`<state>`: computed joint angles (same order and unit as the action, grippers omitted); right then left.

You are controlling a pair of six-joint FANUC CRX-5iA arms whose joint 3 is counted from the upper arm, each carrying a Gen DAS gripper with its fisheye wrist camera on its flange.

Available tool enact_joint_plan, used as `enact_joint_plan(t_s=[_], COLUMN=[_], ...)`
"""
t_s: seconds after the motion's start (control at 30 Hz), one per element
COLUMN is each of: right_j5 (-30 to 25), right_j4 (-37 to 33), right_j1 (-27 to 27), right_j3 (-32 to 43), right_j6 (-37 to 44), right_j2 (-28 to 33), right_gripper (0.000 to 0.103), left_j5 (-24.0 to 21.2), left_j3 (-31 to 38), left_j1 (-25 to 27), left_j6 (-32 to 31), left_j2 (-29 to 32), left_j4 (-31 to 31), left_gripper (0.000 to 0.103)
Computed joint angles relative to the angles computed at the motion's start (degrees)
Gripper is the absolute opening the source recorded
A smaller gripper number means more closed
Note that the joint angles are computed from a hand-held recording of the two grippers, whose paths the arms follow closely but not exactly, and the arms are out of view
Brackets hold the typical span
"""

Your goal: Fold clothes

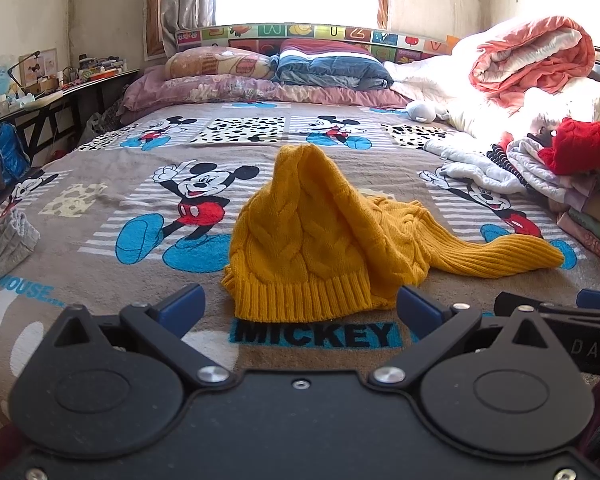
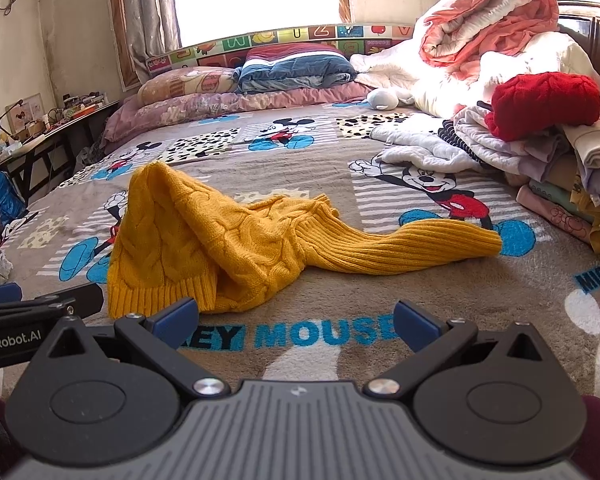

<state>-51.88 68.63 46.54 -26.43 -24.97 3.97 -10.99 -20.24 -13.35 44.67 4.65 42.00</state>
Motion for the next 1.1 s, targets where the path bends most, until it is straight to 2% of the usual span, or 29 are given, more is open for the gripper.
enact_joint_plan(t_s=[0.83, 1.1], right_j5=[0.88, 3.60], right_j4=[0.28, 1.15], right_j1=[-0.64, -1.84], right_j3=[-0.11, -1.04], right_j6=[-0.29, -1.50], right_j2=[0.36, 0.38], right_gripper=[0.103, 0.103], left_j5=[1.36, 0.01], left_j3=[-0.69, 0.53], left_j1=[-0.79, -0.16], left_j6=[-3.83, -0.62], left_j2=[0.93, 1.96], left_j4=[4.50, 1.66], left_gripper=[0.103, 0.103])
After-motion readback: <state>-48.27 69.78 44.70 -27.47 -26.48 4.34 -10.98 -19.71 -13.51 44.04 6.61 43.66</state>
